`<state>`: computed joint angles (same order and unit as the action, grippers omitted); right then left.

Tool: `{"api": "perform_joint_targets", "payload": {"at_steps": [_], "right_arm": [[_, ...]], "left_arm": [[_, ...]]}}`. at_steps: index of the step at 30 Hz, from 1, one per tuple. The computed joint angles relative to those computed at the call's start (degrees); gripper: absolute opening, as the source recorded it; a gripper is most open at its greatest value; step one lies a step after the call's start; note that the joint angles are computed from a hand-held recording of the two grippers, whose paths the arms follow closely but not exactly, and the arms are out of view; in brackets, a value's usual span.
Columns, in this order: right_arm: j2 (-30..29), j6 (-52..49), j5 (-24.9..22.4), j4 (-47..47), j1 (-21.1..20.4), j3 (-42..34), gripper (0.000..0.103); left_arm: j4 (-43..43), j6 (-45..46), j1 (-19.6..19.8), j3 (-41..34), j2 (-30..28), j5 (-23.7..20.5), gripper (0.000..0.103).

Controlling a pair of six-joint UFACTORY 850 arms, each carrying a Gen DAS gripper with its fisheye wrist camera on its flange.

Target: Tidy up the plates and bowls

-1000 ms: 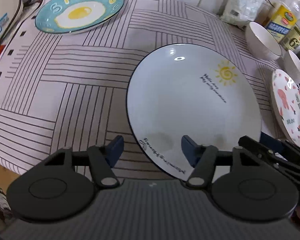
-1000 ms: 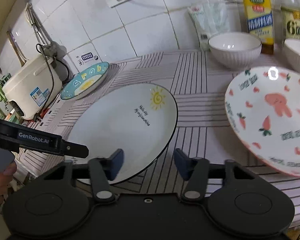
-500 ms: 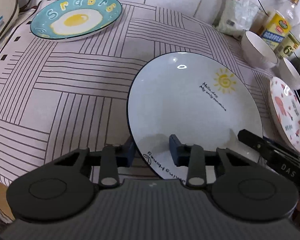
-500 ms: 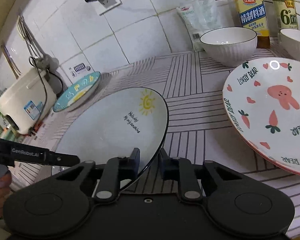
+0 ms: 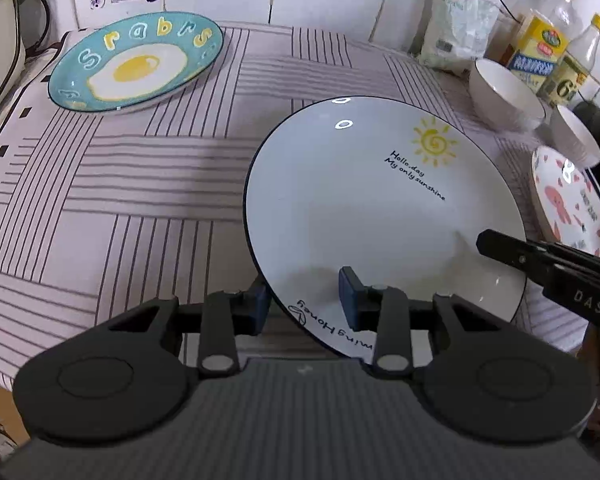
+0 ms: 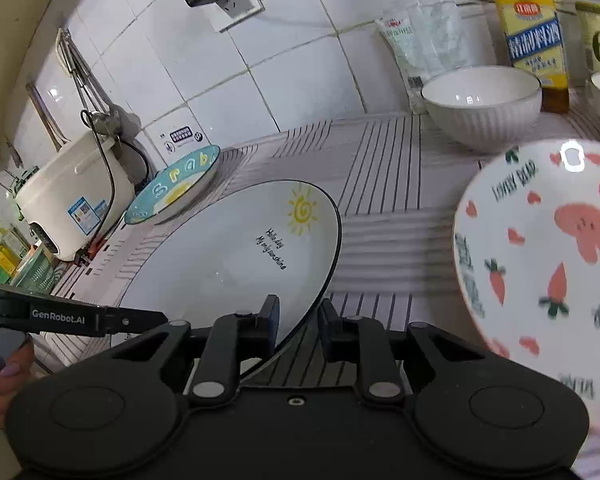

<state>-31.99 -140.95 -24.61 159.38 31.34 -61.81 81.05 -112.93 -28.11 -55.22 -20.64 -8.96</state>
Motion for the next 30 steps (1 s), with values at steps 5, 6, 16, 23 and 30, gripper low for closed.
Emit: {"api": "perform_joint_targets", "payload": {"at_steps": [5,6,16,23,30], "right_arm": [[-1.26,-0.48,0.52,-0.33,-0.29,-2.82,0.025],[-1.85,-0.78,1.00,0.02,-0.31,-4.04,0.025],[-6.84,-8.90,4.08,6.08,0.62,-11.28,0.025],[-8.59,-11.60,6.18,9.62,0.91,-14.49,0.026],[-10.45,-17.00,10.60,17.62,1.22,-17.66,0.028]], "left_arm": [[-5.72,7.03,1.10,-3.08,-1.55,-0.18,0.035],[-6.79,8.72,1.49,-3.68,-1.91,-0.05,0.035],[-14.09,21.12,5.24,-9.79,-6.89,0.42,0.035],[-16.51,24.24,6.10,-13.01,-9.13,0.08,0.035],[-28.08,35.20,6.64,-16.93,-12.38,-0.01,0.035]]}}
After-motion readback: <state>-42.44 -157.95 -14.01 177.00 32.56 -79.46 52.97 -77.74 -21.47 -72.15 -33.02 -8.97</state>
